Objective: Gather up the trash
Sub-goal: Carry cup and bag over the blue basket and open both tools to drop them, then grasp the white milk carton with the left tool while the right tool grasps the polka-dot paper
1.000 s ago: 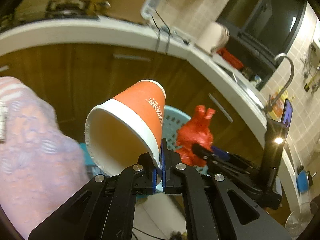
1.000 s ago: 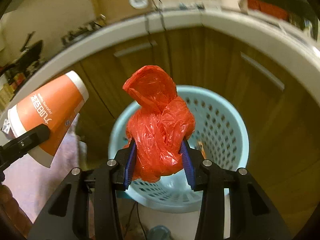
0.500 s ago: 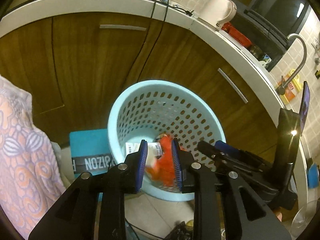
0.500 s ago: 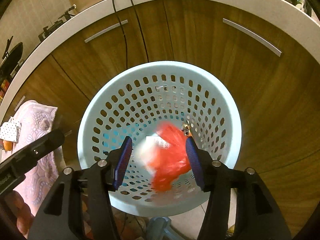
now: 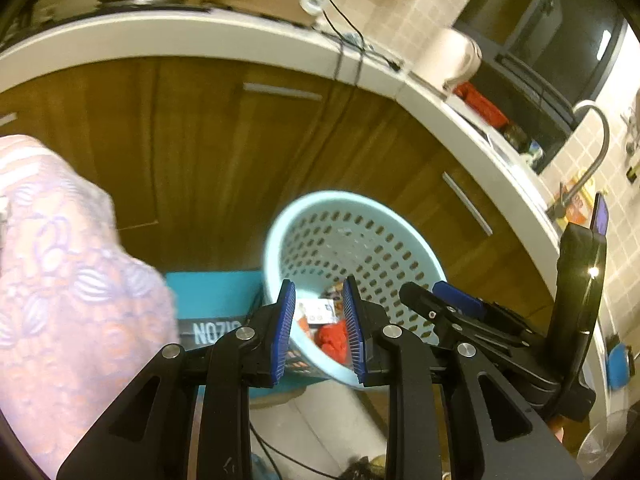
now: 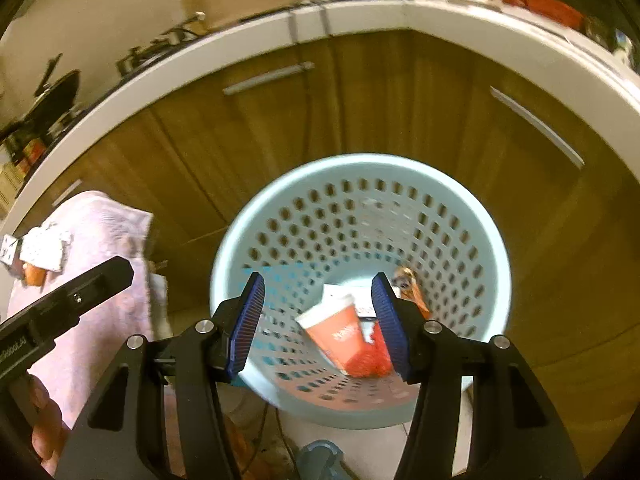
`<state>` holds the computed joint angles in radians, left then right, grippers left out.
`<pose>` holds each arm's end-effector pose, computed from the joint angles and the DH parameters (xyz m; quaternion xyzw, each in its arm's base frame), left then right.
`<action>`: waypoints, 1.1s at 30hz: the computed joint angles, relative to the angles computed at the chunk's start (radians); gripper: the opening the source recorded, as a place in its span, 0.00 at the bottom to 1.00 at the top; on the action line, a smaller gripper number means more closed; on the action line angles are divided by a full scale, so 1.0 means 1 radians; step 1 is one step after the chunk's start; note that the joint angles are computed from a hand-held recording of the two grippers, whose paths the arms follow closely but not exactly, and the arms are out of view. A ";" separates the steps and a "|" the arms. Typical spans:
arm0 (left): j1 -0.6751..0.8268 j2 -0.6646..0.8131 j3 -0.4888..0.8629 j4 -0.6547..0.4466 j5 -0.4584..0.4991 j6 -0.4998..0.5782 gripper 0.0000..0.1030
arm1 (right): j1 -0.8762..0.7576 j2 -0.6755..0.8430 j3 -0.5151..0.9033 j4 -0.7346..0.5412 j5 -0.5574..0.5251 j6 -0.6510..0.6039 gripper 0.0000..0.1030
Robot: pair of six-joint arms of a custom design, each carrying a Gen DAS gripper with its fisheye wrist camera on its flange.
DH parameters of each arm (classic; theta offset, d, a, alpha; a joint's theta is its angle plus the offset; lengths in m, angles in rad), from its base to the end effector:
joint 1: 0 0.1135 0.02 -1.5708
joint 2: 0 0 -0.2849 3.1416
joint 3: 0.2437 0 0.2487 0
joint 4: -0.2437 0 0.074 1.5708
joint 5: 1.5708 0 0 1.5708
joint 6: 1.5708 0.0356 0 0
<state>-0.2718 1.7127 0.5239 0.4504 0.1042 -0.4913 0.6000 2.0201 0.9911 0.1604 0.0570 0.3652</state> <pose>0.2753 -0.0806 0.1203 -0.0791 0.9102 -0.1945 0.3570 0.3233 0.2187 0.1107 -0.1002 0.9333 0.1358 0.3169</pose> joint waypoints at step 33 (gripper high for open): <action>1.205 -0.397 -0.086 -0.212 0.161 0.453 0.54 | 0.487 0.486 0.918 -0.163 0.042 -0.080 0.51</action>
<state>0.9327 1.3161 0.4377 0.2380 0.2649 -0.0387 1.0870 2.5065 1.9095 -0.0028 0.0991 0.2855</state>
